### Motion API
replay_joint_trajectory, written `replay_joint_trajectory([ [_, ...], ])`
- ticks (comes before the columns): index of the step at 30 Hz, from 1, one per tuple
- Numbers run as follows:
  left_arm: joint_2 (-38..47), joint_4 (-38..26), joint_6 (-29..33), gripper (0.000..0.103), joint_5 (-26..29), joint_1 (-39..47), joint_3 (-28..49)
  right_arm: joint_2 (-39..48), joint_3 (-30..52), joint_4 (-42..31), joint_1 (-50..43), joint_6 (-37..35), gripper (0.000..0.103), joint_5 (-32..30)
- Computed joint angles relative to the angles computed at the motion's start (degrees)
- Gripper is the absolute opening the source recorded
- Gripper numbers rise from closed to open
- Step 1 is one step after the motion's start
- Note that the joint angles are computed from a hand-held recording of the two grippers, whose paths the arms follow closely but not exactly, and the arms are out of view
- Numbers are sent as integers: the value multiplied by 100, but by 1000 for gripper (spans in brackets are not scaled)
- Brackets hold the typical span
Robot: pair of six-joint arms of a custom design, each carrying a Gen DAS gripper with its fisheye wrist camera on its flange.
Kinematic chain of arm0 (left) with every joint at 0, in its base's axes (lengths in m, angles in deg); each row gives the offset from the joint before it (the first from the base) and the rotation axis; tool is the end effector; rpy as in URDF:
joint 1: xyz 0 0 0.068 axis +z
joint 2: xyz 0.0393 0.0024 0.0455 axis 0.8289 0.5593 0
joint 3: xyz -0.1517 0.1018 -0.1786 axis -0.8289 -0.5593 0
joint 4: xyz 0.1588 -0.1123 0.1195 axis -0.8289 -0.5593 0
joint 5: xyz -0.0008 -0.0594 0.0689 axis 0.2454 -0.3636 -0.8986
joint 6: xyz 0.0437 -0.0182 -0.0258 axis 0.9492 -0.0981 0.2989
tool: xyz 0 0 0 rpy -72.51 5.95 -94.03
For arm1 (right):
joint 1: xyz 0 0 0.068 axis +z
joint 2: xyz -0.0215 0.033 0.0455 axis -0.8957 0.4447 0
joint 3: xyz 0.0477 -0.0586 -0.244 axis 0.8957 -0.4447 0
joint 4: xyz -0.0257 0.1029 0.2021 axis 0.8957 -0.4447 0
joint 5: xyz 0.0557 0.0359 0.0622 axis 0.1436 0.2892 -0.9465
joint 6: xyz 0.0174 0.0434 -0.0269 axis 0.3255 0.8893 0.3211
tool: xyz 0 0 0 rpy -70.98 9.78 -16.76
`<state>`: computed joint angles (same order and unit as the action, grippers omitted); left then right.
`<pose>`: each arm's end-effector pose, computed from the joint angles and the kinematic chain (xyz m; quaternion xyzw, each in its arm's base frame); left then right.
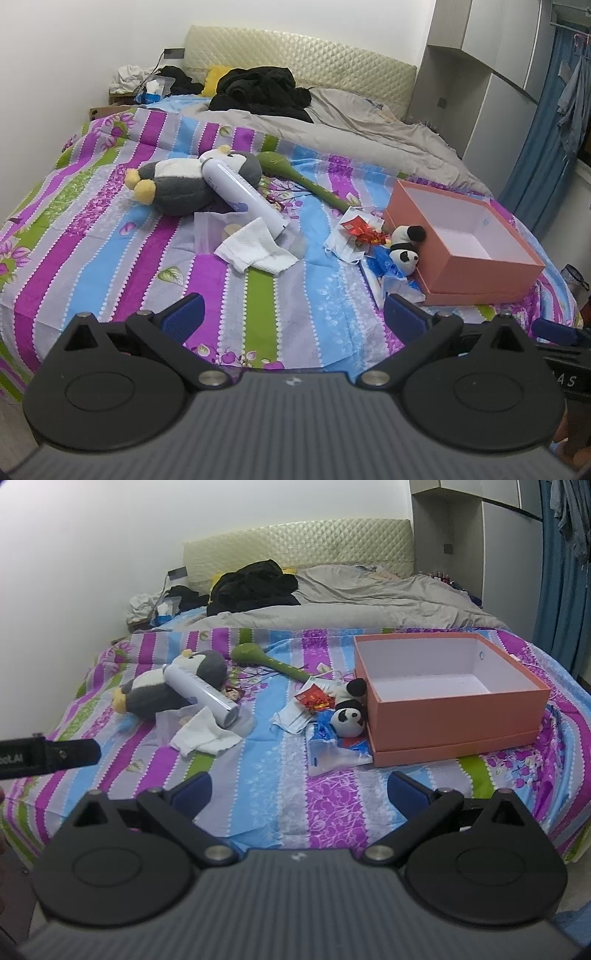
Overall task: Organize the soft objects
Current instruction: 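Move both tools toward the white towel and blue wipes pack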
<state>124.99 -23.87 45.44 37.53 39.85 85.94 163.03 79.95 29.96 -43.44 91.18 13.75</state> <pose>0.2654 -0.0706 0.2672 -0.0567 0.8904 -0.0624 0.4473 0.2639 0.0917 0.2386 -0.0192 0.8825 0.0777 0.4635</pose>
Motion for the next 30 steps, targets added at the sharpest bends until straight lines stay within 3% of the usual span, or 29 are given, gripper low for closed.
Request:
replay_joint_trajectory([
  [10, 197, 46, 244, 103, 313, 170, 9, 85, 24, -52, 70, 123, 103, 257],
  [30, 561, 106, 186, 103, 689, 382, 128, 166, -75, 15, -61, 228, 103, -1],
])
